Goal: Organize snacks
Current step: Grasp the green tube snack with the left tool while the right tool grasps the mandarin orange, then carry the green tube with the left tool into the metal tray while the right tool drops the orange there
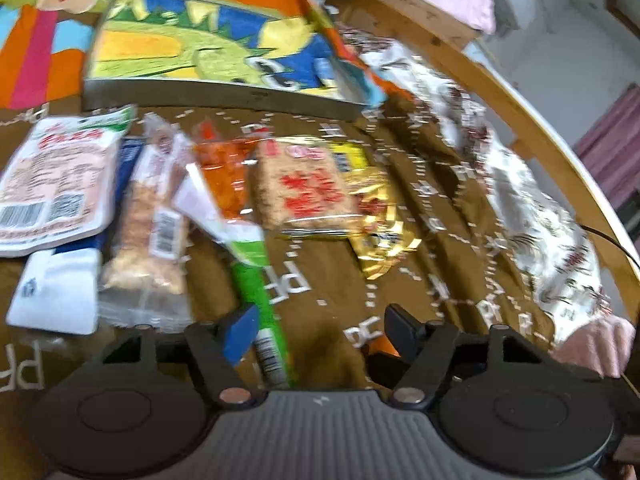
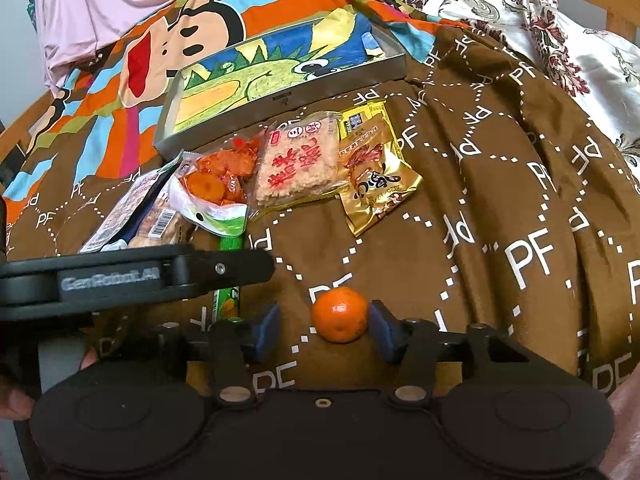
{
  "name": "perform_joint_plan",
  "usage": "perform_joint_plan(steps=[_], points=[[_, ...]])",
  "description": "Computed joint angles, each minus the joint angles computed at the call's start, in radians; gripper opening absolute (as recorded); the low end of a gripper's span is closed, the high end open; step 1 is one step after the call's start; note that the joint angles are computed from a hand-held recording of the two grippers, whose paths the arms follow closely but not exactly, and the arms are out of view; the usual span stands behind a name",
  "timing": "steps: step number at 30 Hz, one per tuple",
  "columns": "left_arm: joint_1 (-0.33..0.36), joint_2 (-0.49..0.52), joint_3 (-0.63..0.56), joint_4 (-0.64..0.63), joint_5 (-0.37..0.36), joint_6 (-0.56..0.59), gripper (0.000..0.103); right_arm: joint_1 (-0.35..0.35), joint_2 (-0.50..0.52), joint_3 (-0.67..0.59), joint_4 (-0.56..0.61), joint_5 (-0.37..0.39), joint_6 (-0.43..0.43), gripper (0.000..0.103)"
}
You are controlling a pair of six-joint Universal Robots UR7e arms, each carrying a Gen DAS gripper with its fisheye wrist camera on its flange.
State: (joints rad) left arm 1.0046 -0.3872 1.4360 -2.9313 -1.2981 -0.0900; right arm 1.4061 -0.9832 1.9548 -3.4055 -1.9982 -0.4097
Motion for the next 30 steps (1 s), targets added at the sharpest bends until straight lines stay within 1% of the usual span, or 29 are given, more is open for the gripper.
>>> perform_joint_plan(steps=[1, 3, 5, 8, 9, 10, 11, 12, 13, 15, 18, 20, 24, 27, 30], points=[[0.000, 0.002, -0.009, 0.026, 0.019, -0.022, 0.065, 0.000, 0.003, 0.000, -0.009, 0.001, -0.001, 0.047], [0.006, 0.008, -0.026, 0.061, 0.038, -0.059, 0.054, -0.001, 0.008, -0.003, -0.022, -0.002, -0.001, 0.046], [0.011, 0.015, -0.042, 0.079, 0.043, -0.086, 0.050, -0.001, 0.017, -0.013, -0.018, -0.017, 0.011, 0.044], [0.017, 0.029, -0.063, 0.083, 0.041, -0.111, 0.049, -0.004, 0.028, -0.034, 0.024, -0.046, 0.051, 0.039], [0.017, 0.035, -0.070, 0.086, 0.051, -0.120, 0.043, -0.005, 0.033, -0.040, 0.026, -0.054, 0.059, 0.036], [0.017, 0.039, -0.077, 0.091, 0.060, -0.126, 0.040, -0.005, 0.039, -0.042, 0.018, -0.058, 0.060, 0.037], [0.016, 0.041, -0.078, 0.095, 0.073, -0.132, 0.034, -0.006, 0.041, -0.043, 0.009, -0.055, 0.057, 0.036], [0.014, 0.042, -0.080, 0.100, 0.085, -0.137, 0.026, -0.005, 0.043, -0.042, 0.003, -0.054, 0.052, 0.036], [0.014, 0.040, -0.081, 0.108, 0.096, -0.144, 0.022, -0.004, 0.045, -0.042, -0.001, -0.054, 0.047, 0.036], [0.019, 0.036, -0.077, 0.106, 0.081, -0.169, 0.022, -0.004, 0.046, -0.040, -0.009, -0.047, 0.037, 0.035], [0.017, 0.027, -0.068, 0.110, 0.080, -0.205, 0.020, -0.005, 0.041, -0.031, -0.024, -0.030, 0.025, 0.035], [0.013, 0.015, -0.052, 0.115, 0.078, -0.236, 0.020, -0.006, 0.037, -0.018, -0.056, -0.012, 0.006, 0.035], [0.014, -0.016, -0.015, 0.125, 0.030, -0.316, 0.020, -0.004, 0.035, -0.004, -0.110, 0.013, -0.029, 0.035], [0.023, -0.039, 0.020, 0.097, -0.024, -0.387, 0.020, -0.003, 0.033, 0.006, -0.140, 0.030, -0.045, 0.035], [0.027, -0.062, 0.055, 0.061, -0.057, -0.429, 0.020, -0.004, 0.028, 0.018, -0.173, 0.056, -0.063, 0.035]])
